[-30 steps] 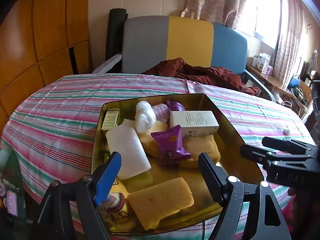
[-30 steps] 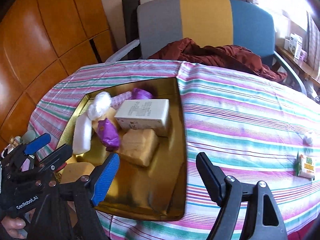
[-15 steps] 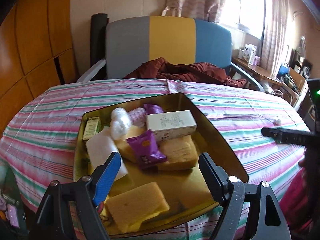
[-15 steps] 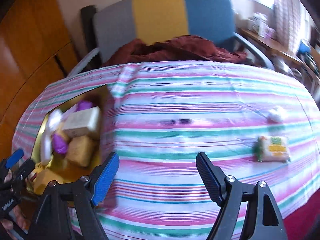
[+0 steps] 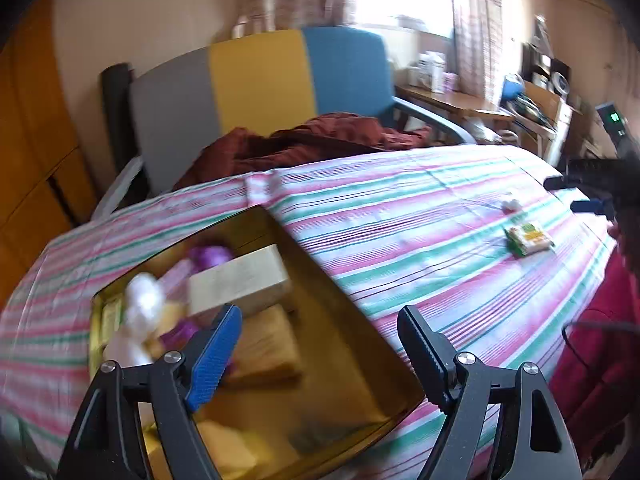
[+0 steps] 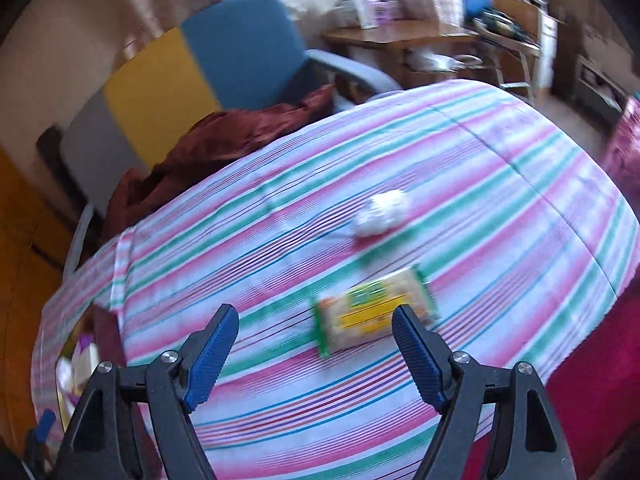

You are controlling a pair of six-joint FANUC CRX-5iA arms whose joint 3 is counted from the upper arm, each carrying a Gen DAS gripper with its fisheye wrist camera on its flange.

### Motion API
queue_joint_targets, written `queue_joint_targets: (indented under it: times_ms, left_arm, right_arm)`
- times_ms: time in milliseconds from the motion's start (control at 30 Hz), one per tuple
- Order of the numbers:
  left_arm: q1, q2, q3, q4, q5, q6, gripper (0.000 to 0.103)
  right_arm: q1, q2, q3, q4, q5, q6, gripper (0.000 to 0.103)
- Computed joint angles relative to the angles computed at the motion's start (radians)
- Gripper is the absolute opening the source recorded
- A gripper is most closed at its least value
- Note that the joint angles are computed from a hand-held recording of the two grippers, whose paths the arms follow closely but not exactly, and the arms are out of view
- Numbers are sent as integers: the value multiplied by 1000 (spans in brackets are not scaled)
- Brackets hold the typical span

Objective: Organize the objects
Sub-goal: 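Move both grippers back toward the biscuit packet and last wrapped ball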

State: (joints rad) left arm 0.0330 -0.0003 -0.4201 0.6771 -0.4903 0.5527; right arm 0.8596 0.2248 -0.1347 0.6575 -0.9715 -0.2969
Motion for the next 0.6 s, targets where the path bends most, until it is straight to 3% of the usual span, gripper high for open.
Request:
queue_joint_targets:
  times_ms: [233, 367, 400, 467, 600]
  left_arm:
    - [-102, 107, 143, -94, -71, 47, 81]
    - [-168, 182, 213, -71, -80, 9, 81]
    - [-184, 206, 242, -81, -89, 14, 81]
    - [-216, 262, 314, -117, -129, 35, 83]
    - [-293, 348, 394, -82, -159, -45, 86]
  right_arm:
    - [-49, -82, -137, 56, 43, -187, 81]
    - [-77, -123, -251, 144, 188, -325, 83]
    - [-89, -143, -292, 180, 246, -387, 83]
    - [-96, -172, -360, 330, 262, -548, 89]
    - [-149, -217, -469, 562, 374, -788, 92]
